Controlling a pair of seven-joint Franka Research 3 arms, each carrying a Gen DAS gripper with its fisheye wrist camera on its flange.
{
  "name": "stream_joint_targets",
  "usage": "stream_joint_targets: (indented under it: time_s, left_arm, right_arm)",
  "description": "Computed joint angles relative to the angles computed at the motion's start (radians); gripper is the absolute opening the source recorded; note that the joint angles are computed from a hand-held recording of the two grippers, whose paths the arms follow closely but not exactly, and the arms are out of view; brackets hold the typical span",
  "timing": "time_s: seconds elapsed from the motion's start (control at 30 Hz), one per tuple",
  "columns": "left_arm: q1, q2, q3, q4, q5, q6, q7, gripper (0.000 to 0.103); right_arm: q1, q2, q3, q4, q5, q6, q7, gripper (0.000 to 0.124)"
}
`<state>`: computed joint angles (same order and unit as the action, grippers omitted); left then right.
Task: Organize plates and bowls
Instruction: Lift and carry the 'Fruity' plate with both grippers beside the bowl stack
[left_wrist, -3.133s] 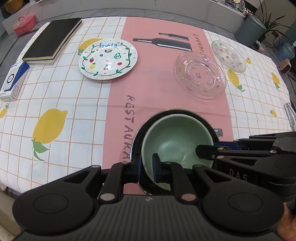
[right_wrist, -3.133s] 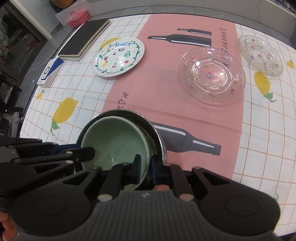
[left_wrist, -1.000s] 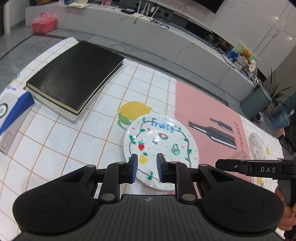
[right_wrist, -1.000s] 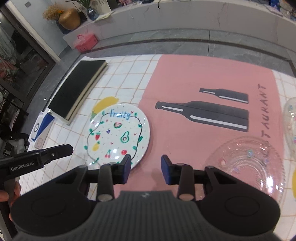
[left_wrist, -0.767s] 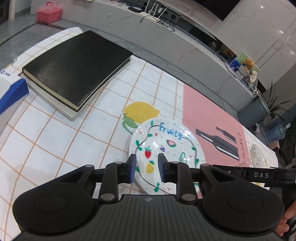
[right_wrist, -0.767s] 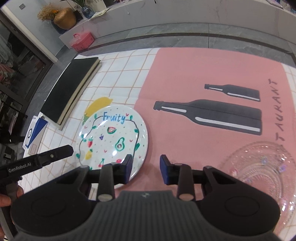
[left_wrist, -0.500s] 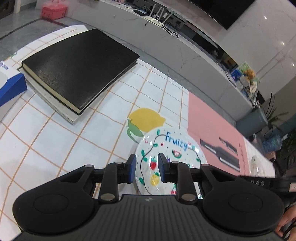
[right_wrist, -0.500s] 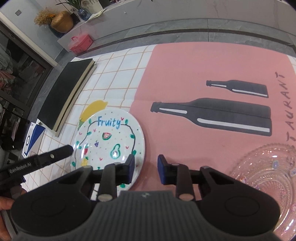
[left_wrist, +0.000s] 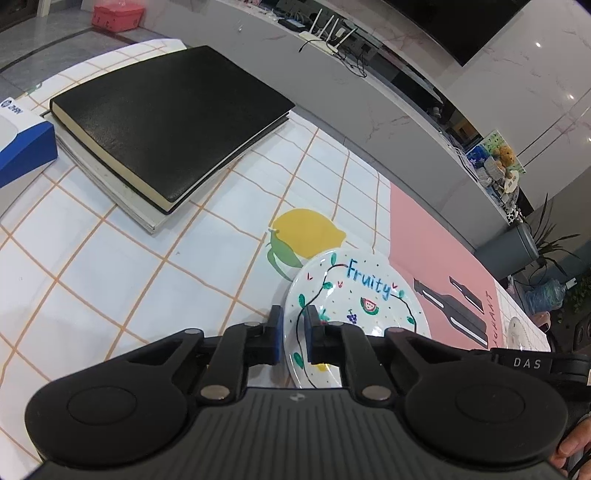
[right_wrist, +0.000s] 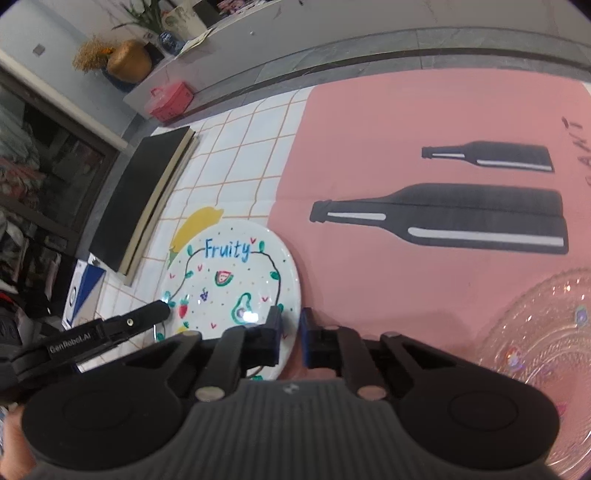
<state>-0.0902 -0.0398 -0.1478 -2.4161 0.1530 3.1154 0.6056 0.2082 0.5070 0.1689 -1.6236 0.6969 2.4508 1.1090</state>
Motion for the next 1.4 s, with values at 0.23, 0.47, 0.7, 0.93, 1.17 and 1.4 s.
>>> stream_joint_targets:
  time_s: [0.23,0.47,0.7,0.93,1.17,1.4]
  left_arm:
    - [0.037,-0.020,-0.022,-0.009,0.152,0.018,-0.149,0.012]
    - [0.027,-0.083,-0.036,-0.014,0.164,-0.019,-0.166,0.012]
    - [0.025,-0.219,-0.097,-0.026,0.198,-0.105,-0.264,0.012]
    - [-0.038,-0.342,-0.153,-0.016,0.191,-0.238,-0.357,0.012]
    - [-0.068,-0.388,-0.256,0.006,0.244,-0.291,-0.524,0.012]
    - [-0.079,-0.315,-0.355,0.087,0.393,-0.282,-0.711,0.012]
  right_arm:
    - [-0.003,-0.013,-0.001,-0.009,0.007,-0.002,0.012,0.008]
    - [-0.020,-0.077,-0.001,-0.054,0.041,-0.009,-0.025,0.007]
    - [-0.042,-0.233,-0.021,-0.180,0.133,-0.033,-0.095,0.007]
    - [-0.052,-0.448,-0.092,-0.370,0.234,-0.092,-0.174,0.007]
    - [-0.068,-0.666,-0.193,-0.565,0.250,-0.152,-0.235,0.007]
    - [-0.118,-0.824,-0.287,-0.704,0.190,-0.179,-0.292,0.008]
